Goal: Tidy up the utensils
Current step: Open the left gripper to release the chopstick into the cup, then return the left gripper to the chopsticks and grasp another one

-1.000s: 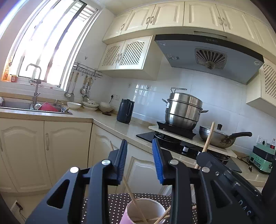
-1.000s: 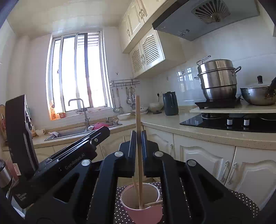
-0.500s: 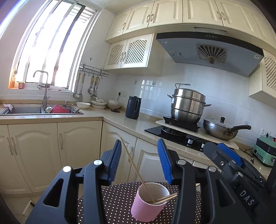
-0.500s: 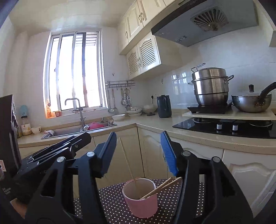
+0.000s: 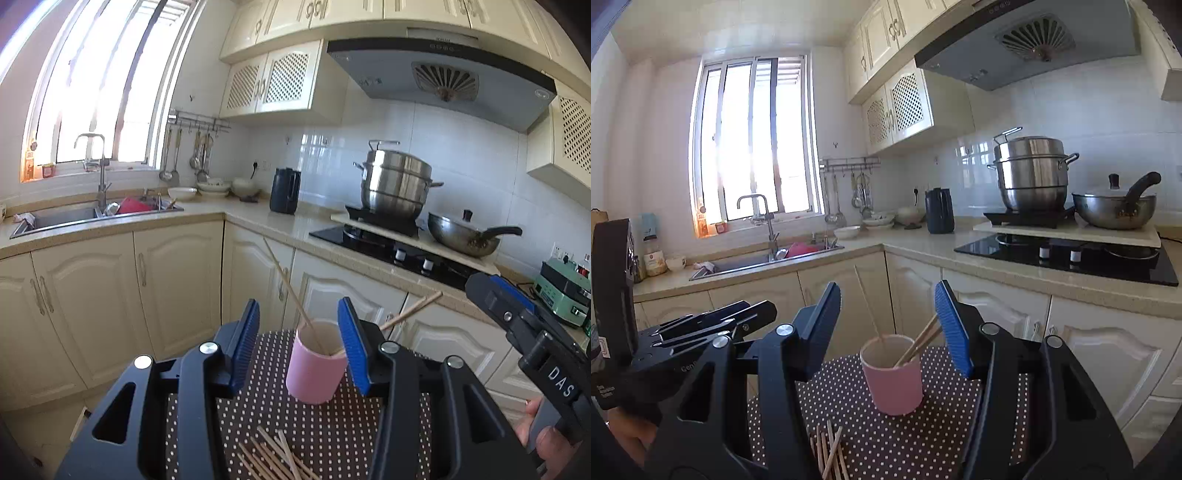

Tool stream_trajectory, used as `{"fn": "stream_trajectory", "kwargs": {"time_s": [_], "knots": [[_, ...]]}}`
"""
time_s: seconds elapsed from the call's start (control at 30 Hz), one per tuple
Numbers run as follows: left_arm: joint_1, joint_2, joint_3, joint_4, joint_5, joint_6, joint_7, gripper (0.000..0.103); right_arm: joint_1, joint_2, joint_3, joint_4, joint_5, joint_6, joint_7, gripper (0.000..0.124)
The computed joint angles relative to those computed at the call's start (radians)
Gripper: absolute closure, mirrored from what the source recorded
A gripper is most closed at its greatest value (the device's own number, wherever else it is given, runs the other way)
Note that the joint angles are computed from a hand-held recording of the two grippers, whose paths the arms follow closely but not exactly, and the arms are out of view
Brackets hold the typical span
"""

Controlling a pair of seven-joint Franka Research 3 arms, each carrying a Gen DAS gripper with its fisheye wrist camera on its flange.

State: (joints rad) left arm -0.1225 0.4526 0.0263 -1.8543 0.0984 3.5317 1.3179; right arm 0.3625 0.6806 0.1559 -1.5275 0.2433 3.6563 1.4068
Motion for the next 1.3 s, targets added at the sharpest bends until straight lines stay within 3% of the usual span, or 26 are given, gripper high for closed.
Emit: {"fn": "stream_trajectory", "kwargs": {"time_s": [0.1, 0.27, 0.33, 0.5, 0.67, 0.8, 0.87, 1.03, 1.2, 1.3], "knots": [[0.092, -0.015, -0.095, -0.027, 0.108, -0.09, -0.047, 0.059, 0.017, -0.036, -0.019, -0.059, 0.031, -0.053, -0.022, 0.07], [0.121, -0.018, -0.143, -0.047, 0.186, -0.274, -0.064, 0.059, 0.058, -0.067, -0.071, -0.103, 0.111, -0.224, -0.054, 0.07], [0.169, -0.007, -0.201, -0.05, 0.195, -0.323, -0.052, 0.059, 0.084, -0.069, -0.105, -0.113, 0.132, -0.276, -0.054, 0.07], [0.154, 0.013, -0.191, -0.051, 0.189, -0.397, -0.056, 0.059, 0.122, -0.071, -0.153, -0.141, 0.14, -0.357, -0.033, 0.07], [0.175, 0.042, -0.226, -0.028, 0.162, -0.48, -0.017, 0.059, 0.102, -0.067, -0.137, -0.146, 0.113, -0.418, -0.008, 0.07], [0.153, 0.065, -0.207, -0.008, 0.152, -0.525, -0.01, 0.059, 0.075, -0.054, -0.111, -0.138, 0.09, -0.459, 0.007, 0.07], [0.158, 0.076, -0.214, 0.0, 0.142, -0.538, 0.005, 0.065, 0.064, -0.048, -0.101, -0.131, 0.082, -0.481, 0.014, 0.07], [0.151, 0.102, -0.211, 0.037, 0.122, -0.603, 0.027, 0.092, 0.023, -0.035, -0.057, -0.11, 0.07, -0.532, 0.012, 0.071], [0.149, 0.109, -0.211, 0.038, 0.102, -0.607, 0.037, 0.095, -0.005, -0.019, -0.027, -0.077, 0.071, -0.595, 0.002, 0.071], [0.18, 0.109, -0.242, 0.032, 0.071, -0.603, 0.06, 0.097, -0.014, -0.008, -0.016, -0.055, 0.074, -0.637, -0.008, 0.071]]}}
